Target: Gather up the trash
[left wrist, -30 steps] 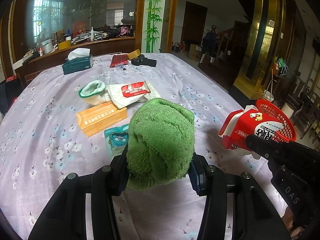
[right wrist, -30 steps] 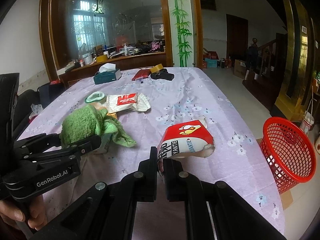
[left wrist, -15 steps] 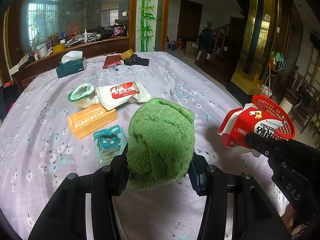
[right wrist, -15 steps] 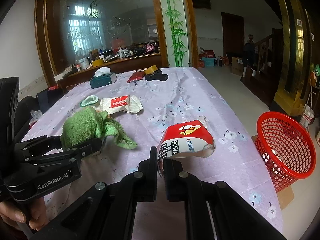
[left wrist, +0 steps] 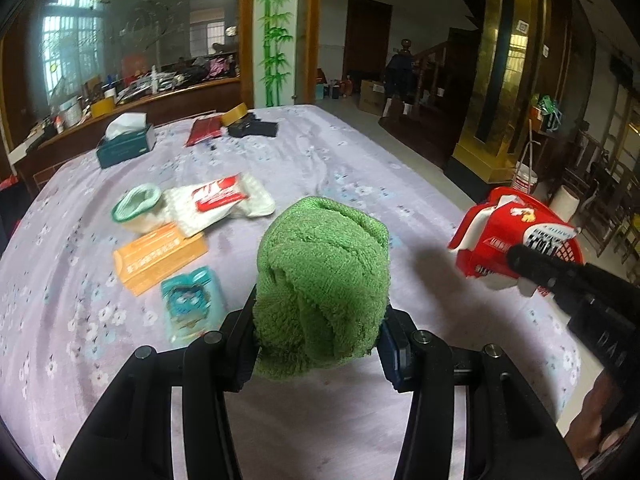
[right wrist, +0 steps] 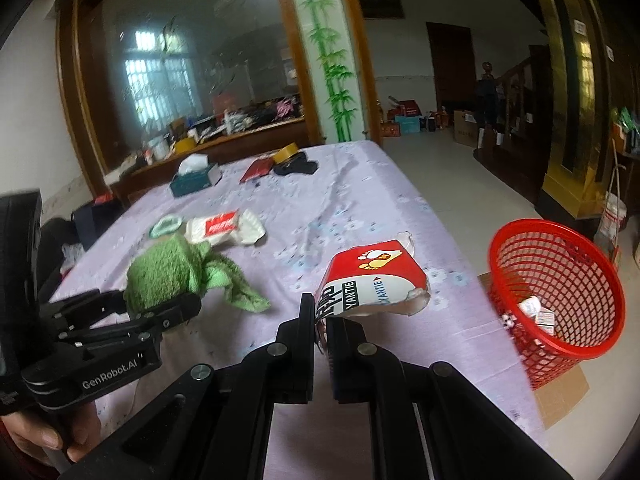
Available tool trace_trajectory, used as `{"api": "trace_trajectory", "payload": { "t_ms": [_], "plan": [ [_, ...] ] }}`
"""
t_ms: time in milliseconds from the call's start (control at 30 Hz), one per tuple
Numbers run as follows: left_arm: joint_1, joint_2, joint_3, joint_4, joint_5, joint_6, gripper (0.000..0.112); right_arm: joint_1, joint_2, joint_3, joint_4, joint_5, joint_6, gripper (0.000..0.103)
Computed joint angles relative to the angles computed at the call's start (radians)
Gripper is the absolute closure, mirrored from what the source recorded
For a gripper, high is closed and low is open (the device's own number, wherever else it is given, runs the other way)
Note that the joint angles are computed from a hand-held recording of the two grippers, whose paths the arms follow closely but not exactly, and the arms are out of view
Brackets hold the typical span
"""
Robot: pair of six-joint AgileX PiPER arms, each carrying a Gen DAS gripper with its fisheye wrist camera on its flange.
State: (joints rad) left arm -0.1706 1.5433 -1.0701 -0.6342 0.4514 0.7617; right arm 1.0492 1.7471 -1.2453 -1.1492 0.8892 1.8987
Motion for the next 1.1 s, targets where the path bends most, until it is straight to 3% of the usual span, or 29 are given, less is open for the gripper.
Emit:
{"api": "trace_trajectory", "payload": {
  "t_ms": [300, 567, 667, 800, 900, 1100],
  "plan": [
    [-0.143, 0.045, -0.129, 0.069, 0.085, -0.127, 0.064, 0.006, -0.226, 0.177, -0.021, 0.138, 0.049, 0.097],
    [-0.288, 0.140, -0.314, 0.169, 0.161, -0.267, 0.064, -0.013, -0.453, 0.321, 0.046, 0.237, -0.016, 0.096],
    [-0.343, 0.197, -0.397, 0.183, 0.195, -0.307, 0.064, -0.059, -0.519, 0.355, 0.084, 0.238, -0.072, 0.096],
    [-0.426, 0.301, -0.535, 0.244, 0.234, -0.398, 0.063, -0.194, -0.585, 0.401, 0.140, 0.143, -0.154, 0.096],
    [-0.480, 0.394, -0.657, 0.278, 0.274, -0.455, 0.063, -0.337, -0.613, 0.428, 0.207, 0.017, -0.258, 0.096],
    [-0.564, 0.556, -0.858, 0.393, 0.323, -0.549, 0.063, -0.506, -0.637, 0.417, 0.311, -0.056, -0.463, 0.096]
  ]
}}
